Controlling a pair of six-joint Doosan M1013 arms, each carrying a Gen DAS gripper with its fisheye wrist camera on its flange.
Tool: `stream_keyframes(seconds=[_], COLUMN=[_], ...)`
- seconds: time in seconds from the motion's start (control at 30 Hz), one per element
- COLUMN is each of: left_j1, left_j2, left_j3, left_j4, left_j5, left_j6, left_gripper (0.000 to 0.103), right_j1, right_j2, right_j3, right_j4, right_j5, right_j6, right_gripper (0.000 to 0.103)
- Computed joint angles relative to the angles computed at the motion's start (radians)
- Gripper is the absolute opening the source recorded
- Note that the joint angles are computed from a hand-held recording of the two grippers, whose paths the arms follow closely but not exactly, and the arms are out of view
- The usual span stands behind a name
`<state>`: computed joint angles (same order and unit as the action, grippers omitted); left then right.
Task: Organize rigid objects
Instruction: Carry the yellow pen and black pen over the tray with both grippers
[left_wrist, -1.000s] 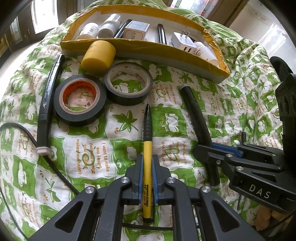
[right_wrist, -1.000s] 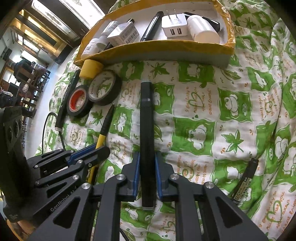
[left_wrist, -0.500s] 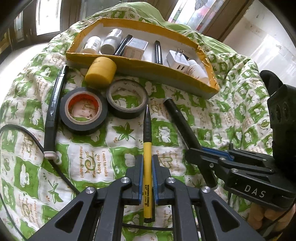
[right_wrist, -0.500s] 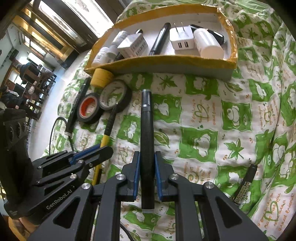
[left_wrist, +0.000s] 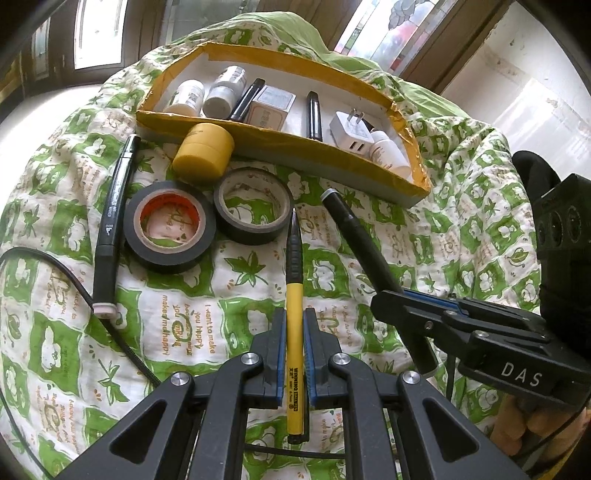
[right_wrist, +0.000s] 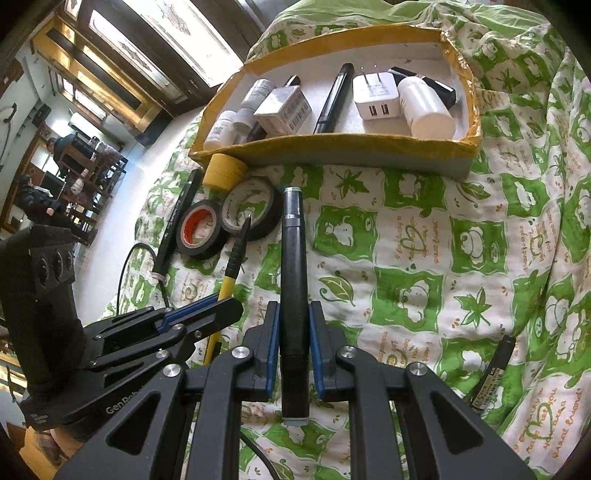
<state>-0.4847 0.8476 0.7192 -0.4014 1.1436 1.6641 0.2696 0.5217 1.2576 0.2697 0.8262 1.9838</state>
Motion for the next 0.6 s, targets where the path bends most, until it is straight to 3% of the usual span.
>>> stream_keyframes(seconds=[0.6], left_j1=[0.001], left_j2=[-0.015], left_j3=[0.015], left_j4=[-0.004], left_j5=[-0.036], left_j6=[0.010], left_gripper=[0.007], right_j1=[-0.034], right_j2=[-0.049], right_j3=[0.060], right_j4=[0.071], right_j5=[-0.062], right_j6=[-0.005], right_gripper=[0.014])
